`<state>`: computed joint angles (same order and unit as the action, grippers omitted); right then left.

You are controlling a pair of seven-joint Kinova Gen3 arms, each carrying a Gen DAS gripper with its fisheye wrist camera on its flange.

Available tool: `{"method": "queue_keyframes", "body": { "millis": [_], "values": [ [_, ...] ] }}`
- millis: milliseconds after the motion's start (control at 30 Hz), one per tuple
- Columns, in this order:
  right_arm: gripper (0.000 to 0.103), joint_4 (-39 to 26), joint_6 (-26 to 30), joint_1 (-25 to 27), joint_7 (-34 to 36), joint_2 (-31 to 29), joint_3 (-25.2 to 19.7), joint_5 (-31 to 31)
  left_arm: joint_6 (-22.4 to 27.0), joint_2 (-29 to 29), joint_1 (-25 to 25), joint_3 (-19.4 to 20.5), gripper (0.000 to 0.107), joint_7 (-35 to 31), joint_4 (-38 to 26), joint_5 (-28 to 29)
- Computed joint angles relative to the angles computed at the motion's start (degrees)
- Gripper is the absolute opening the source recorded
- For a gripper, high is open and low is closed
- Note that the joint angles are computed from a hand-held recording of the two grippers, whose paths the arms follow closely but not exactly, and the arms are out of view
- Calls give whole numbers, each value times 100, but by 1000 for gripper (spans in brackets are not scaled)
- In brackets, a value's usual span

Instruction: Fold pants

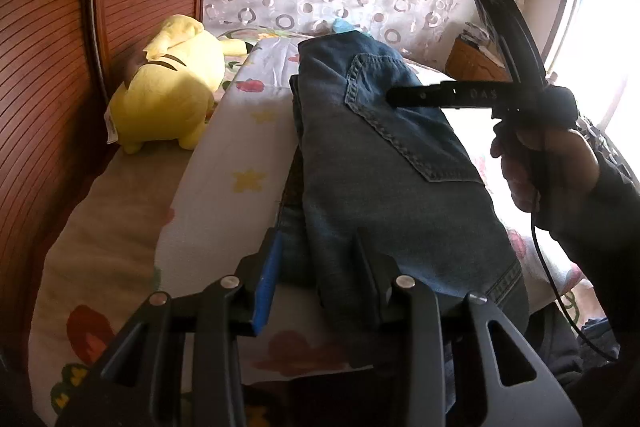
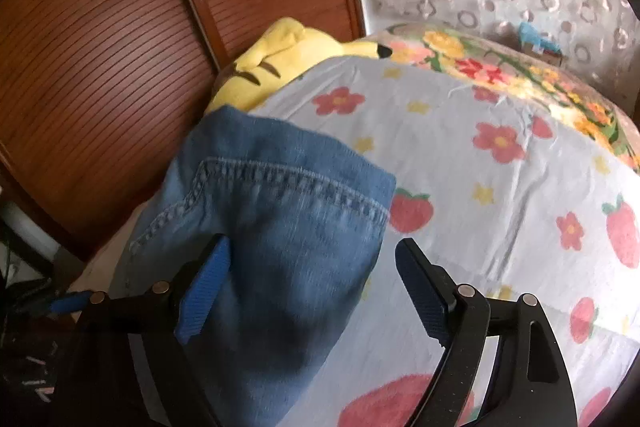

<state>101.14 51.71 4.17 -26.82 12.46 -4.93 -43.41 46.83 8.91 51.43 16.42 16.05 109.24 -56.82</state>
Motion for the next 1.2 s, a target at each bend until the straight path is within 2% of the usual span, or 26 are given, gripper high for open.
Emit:
{"method": "queue_keyframes", "body": {
  "millis": [367,467,533,567,633,733,867,900,933,967,1033,1200],
  "values": [
    [85,-78,538,143,75,256,-18,-83,-354,-251,-130,62,36,417,361,-156],
    [77,-130,742,217,121,322,-25,-168,-552,-278,-233,83,35,514,453,-201],
    [67,-148,833,250,168,331,-30,-208,-817,-321,-307,51,35,724,585,-368],
    [63,-156,873,265,191,333,-29,-231,-910,-340,-338,49,33,812,630,-436],
    [48,-173,1004,320,253,323,-22,-309,-1176,-402,-445,100,25,1081,771,-693],
    [37,-138,1082,337,387,218,-3,-356,-1132,-392,-419,138,20,1045,734,-679],
    [30,-10,1018,307,507,70,54,-473,-1097,-366,-421,163,19,906,677,-582],
    [28,-9,1039,303,478,70,75,-514,-1136,-376,-426,153,16,933,700,-624],
    [26,-15,1091,320,419,70,98,-587,-1188,-399,-514,249,5,993,736,-725],
    [25,-11,1162,355,409,48,111,-689,-1147,-393,-497,277,2,959,710,-753],
    [22,57,1213,389,540,-101,128,-861,-854,-361,-275,199,1,766,577,-709],
    [20,-163,1684,349,541,-326,223,-1227,-464,-648,-267,356,0,904,571,-941]
  ]
}}
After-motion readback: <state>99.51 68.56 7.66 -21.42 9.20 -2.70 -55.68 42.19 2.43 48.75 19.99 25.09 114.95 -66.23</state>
